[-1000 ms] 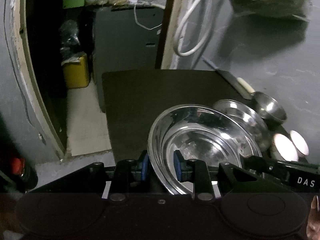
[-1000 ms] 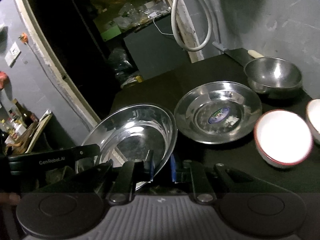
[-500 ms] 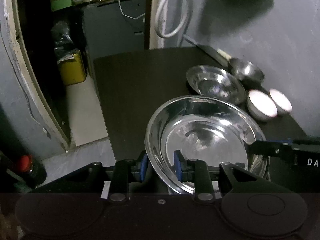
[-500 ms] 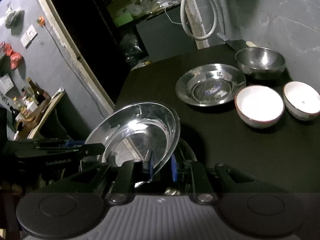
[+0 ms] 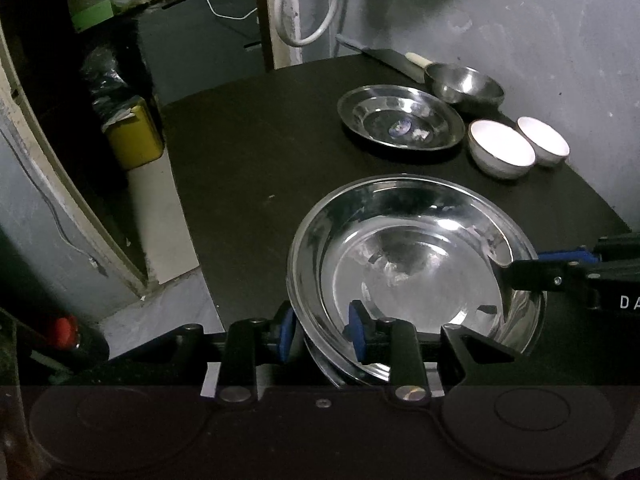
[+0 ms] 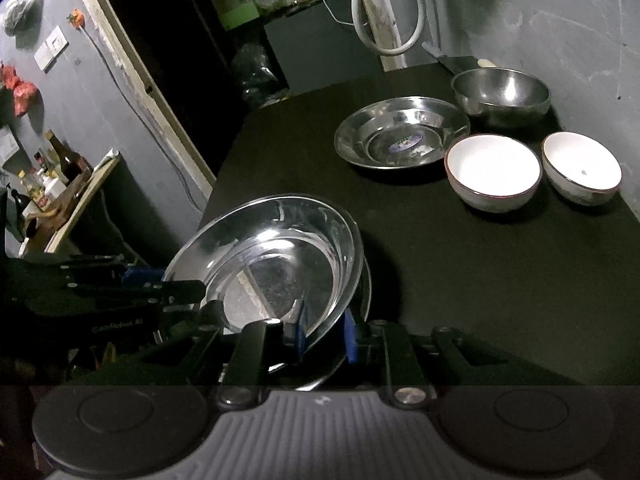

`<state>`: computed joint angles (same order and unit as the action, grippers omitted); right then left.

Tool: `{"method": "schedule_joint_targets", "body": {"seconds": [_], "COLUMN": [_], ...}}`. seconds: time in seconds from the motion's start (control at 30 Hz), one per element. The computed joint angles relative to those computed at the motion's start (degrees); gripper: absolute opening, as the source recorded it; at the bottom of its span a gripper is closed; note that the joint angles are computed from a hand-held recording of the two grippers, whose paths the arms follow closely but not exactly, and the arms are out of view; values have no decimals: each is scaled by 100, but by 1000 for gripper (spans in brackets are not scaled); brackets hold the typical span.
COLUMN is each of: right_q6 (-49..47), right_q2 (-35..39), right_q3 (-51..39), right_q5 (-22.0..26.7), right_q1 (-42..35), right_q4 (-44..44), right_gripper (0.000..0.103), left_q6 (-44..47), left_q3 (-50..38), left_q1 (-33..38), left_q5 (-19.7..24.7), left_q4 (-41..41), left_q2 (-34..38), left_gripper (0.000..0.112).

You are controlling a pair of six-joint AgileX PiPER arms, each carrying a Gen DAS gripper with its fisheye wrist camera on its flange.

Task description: Organize plates and bowls

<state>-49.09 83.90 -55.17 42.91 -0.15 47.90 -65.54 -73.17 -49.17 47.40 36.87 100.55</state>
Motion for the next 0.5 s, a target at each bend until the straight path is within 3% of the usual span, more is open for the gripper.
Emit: {"method": "schedule_joint_targets", "body": {"seconds": [0.5], "right_q6": [260], "right_q2": [-88], "right_q3": [-46], "right_q5": [-132], "right_q1": [356], "right_q4": [-704], "right_gripper": [30], "left_q6": [349], "left_q3": [-207], "left_q1": [23], "left_q5": [223], "left_q4": [-304], "left_q2": [207], "left_gripper": [31]}}
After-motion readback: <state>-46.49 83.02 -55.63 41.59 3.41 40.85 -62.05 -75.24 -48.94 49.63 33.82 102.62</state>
